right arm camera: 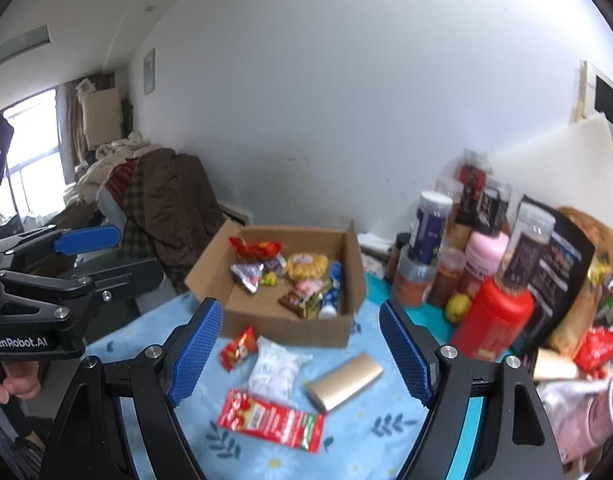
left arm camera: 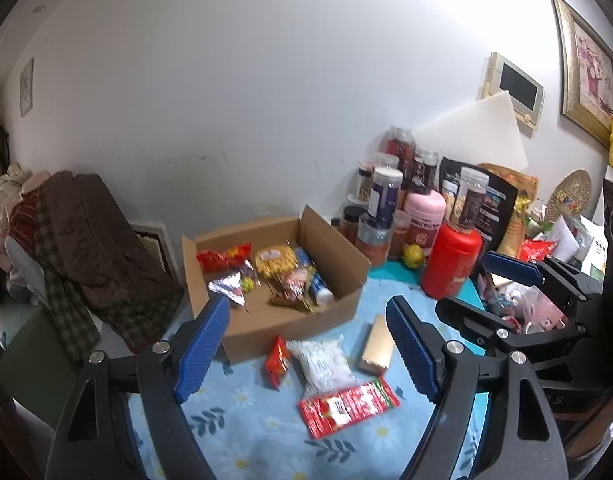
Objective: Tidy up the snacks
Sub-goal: 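Move both open tools back toward the remaining snacks on the table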
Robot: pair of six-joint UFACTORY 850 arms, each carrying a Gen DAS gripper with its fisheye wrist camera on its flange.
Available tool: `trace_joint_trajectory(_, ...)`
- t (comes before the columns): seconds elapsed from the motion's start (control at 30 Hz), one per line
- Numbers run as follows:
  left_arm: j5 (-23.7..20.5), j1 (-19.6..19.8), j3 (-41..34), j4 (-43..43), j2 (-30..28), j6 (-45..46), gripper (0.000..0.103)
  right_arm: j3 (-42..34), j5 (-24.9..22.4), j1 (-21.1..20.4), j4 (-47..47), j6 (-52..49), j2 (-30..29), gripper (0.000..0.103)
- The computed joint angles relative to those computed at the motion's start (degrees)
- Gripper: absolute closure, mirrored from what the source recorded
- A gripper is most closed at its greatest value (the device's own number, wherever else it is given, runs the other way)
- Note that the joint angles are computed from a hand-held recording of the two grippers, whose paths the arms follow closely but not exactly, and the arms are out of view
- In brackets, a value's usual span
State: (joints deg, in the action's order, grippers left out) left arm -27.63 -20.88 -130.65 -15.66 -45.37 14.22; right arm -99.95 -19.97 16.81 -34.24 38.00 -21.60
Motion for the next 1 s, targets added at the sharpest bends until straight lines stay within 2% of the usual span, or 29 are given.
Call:
trace_joint_trajectory(0.27, 1.01, 0.13, 8.16, -3.51, 3.02, 2.29, 0.022, 4.64, -2.00, 0.93, -1.63, 4.08, 0.99, 0.021)
trace_joint_trajectory(0.47, -0.36, 0.60, 11.16, -5.77, 3.15, 3.11, 0.022, 6.67, -1.32, 0.91, 5.69, -1.01, 0.42, 0.021)
trace_joint_trajectory(0.63, -3.41, 0.96, 10.26, -5.72, 1.44, 2.66, 0.022, 7.16, -1.67, 0.94, 9.12, -3.03, -0.75, 0.021)
trace_joint_trajectory(0.87, -8.36, 1.56, 6.48, -6.08, -2.51, 1.66, 0.022, 6.14, -2.57, -0.19, 21.72, -14.24, -3.60, 0.021)
trace_joint_trajectory(1.0, -11.17, 1.84, 3.18, -6.57, -5.34, 0.98, 0.022, 4.80, -4.05, -0.81, 25.28, -17.20, -5.37, 0.021)
